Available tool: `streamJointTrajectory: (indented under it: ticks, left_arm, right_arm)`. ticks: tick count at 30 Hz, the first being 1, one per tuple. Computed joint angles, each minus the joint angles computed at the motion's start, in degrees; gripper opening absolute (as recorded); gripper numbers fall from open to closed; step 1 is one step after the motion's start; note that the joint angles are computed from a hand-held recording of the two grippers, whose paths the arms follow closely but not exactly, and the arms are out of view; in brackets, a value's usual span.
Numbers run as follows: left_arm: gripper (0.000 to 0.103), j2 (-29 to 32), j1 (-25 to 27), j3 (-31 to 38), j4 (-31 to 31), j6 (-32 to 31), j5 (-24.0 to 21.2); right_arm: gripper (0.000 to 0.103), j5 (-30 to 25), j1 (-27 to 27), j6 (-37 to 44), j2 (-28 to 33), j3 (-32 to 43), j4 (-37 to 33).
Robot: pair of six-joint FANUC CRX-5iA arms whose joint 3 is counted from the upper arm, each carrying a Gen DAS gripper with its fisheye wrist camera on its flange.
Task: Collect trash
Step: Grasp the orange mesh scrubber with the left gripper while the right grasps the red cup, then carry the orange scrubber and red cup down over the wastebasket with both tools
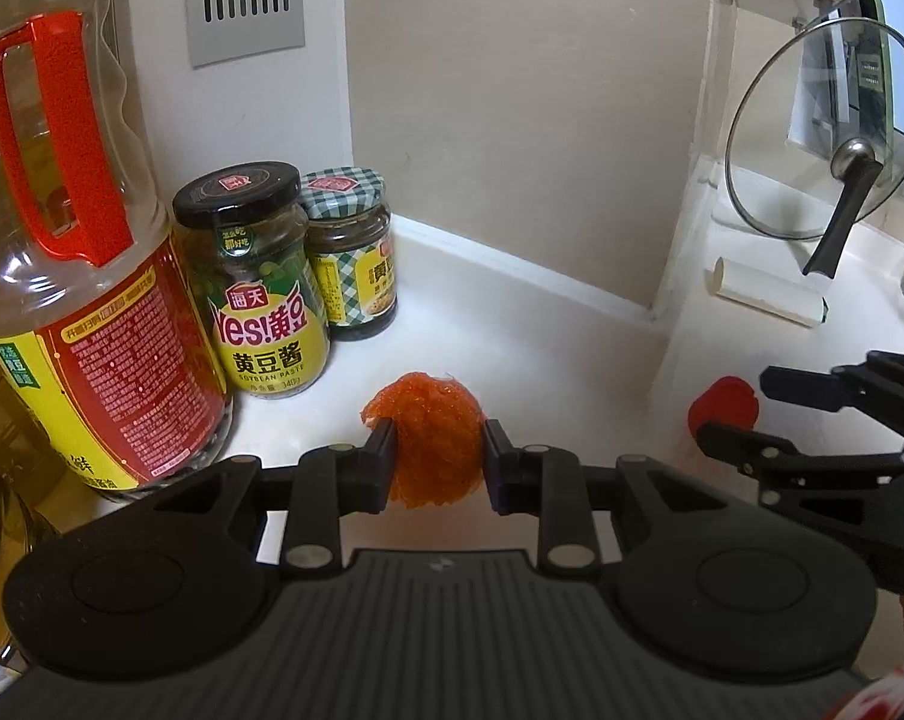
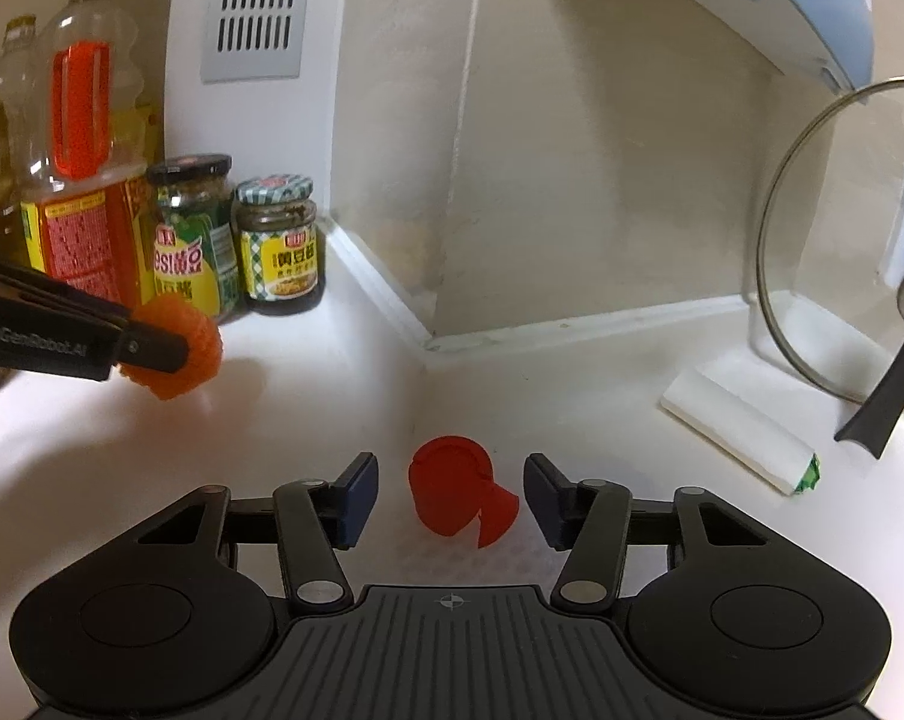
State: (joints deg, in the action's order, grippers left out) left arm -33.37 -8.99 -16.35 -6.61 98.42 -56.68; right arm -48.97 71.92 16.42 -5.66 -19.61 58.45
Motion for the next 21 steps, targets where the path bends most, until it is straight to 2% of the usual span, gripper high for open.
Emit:
streamJointTrajectory:
  ticks: [4,6,11,16,21]
  left_arm:
    - [0.027,0.02,-0.73,0.36,-0.73,0.59,-0.57]
    - [0.027,0.19,-1.03,0.61,-0.94,0.86,-0.85]
    - [0.027,0.12,-2.72,1.39,-2.58,2.26,-1.76]
    - [0.027,-0.33,-5.18,2.57,-4.74,4.90,-3.22]
    - [0.027,-0.59,-10.03,4.66,-9.03,9.24,-5.78]
  right_arm:
    - [0.043,-0.22,-0.27,1.27,0.57,0.32,-0.71]
    - [0.035,-0.10,-0.46,1.41,0.53,0.17,-0.68]
    - [0.033,0.69,-0.68,-0.25,-0.83,-1.71,2.79]
    - [0.033,0.10,0.19,-0.93,-2.41,-1.96,2.93]
    - [0.033,-0.85,2.06,-2.14,-4.59,-2.78,3.69]
